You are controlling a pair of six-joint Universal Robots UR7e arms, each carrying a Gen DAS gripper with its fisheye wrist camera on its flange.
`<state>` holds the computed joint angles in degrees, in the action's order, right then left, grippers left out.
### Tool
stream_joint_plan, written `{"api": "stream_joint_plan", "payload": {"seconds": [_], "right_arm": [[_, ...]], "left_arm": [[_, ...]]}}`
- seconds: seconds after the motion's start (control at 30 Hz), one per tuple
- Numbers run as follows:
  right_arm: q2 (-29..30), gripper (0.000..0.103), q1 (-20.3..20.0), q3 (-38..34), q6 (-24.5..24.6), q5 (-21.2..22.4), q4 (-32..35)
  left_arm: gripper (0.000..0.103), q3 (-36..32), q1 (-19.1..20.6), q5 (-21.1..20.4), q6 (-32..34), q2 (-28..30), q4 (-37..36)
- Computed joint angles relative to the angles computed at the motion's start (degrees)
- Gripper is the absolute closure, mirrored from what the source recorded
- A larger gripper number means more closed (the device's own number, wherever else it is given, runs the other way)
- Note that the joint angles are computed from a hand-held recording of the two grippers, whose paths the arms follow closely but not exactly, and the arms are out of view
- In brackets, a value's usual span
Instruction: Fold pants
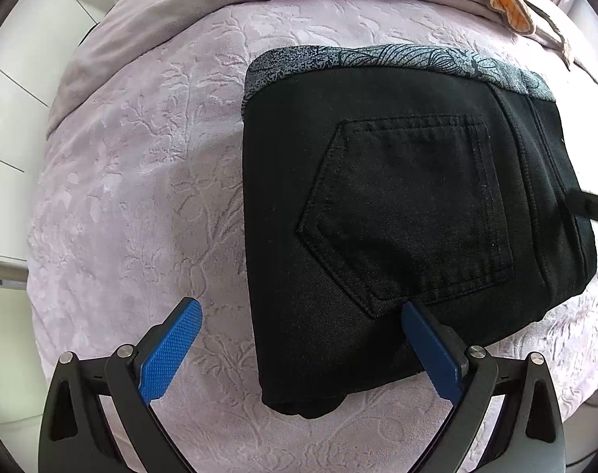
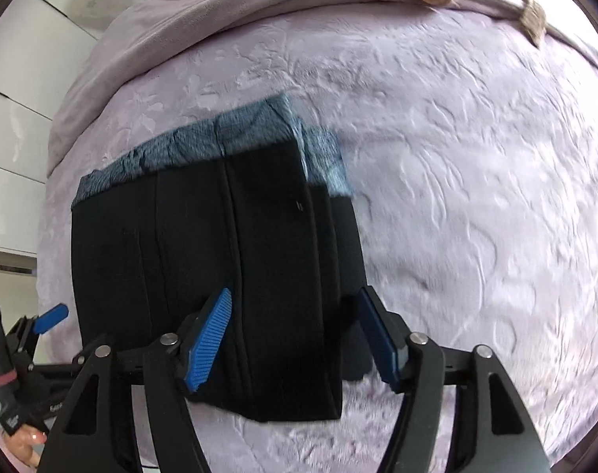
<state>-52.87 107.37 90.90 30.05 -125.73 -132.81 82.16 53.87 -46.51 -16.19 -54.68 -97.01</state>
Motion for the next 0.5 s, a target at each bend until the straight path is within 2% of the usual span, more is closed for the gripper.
{"api": "stream_joint_plan", "payload": {"seconds": [0.13, 0.5], "right_arm": [[-0.73, 0.028, 0.14, 1.71, 1.03, 0.71, -0.87], [0.16, 0.024, 0.94, 1.73, 1.07, -1.22, 0.87]], "left_arm": [[0.001, 0.3, -0.16, 0.29, 0.04, 0.29, -0.4], [0.001, 0.09, 1.17, -1.19, 1.41, 1.04, -0.71]]}}
